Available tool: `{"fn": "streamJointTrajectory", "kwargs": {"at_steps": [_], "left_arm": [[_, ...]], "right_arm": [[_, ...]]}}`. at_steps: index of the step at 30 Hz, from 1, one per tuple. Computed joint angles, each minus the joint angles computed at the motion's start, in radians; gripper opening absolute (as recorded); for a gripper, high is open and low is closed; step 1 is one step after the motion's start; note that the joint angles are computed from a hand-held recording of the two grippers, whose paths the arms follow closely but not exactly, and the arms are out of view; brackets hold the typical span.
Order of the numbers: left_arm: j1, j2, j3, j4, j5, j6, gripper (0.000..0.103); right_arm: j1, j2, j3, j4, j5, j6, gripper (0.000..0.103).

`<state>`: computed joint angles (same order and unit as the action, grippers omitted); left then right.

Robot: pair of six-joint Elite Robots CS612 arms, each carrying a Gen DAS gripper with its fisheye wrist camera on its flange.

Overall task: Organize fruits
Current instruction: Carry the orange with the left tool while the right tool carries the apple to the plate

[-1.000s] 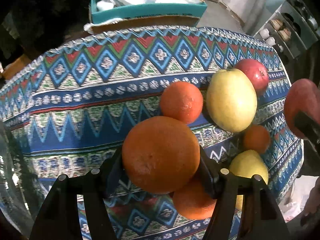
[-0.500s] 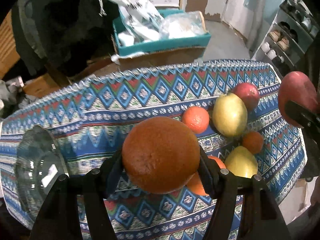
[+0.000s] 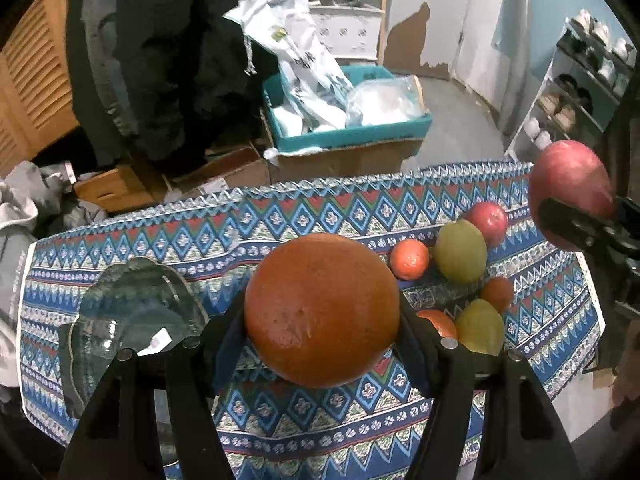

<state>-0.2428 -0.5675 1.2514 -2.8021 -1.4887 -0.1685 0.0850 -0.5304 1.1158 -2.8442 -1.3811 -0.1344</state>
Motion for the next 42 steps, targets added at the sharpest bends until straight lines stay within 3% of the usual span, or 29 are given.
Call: {"fn": "streamJointTrajectory", "kwargs": {"at_steps": [10, 19, 30, 42], "left_arm": [[0.021, -0.046, 0.066, -0.076, 0.027, -0.023, 0.069], [0.057, -0.078, 0.115, -0.094, 0.008, -0.075, 0.069], [0.105, -0.107, 0.165, -0.09, 0.016, -0.148, 0.069], [0.148, -0.094, 0.182, -0.058, 0.021, -0.191, 0.069]], "right_arm": [[0.026, -0.026, 0.015, -0.043, 0.047, -0.008, 0.076], [0.056, -0.028, -0.005, -0.041, 0.082, -0.023, 0.076], [0.097, 0.003, -0.07, 0.026, 0.125, -0.052, 0.076], [0.139, 0.072, -0.187, 0.175, 0.168, -0.077, 0.076]]}}
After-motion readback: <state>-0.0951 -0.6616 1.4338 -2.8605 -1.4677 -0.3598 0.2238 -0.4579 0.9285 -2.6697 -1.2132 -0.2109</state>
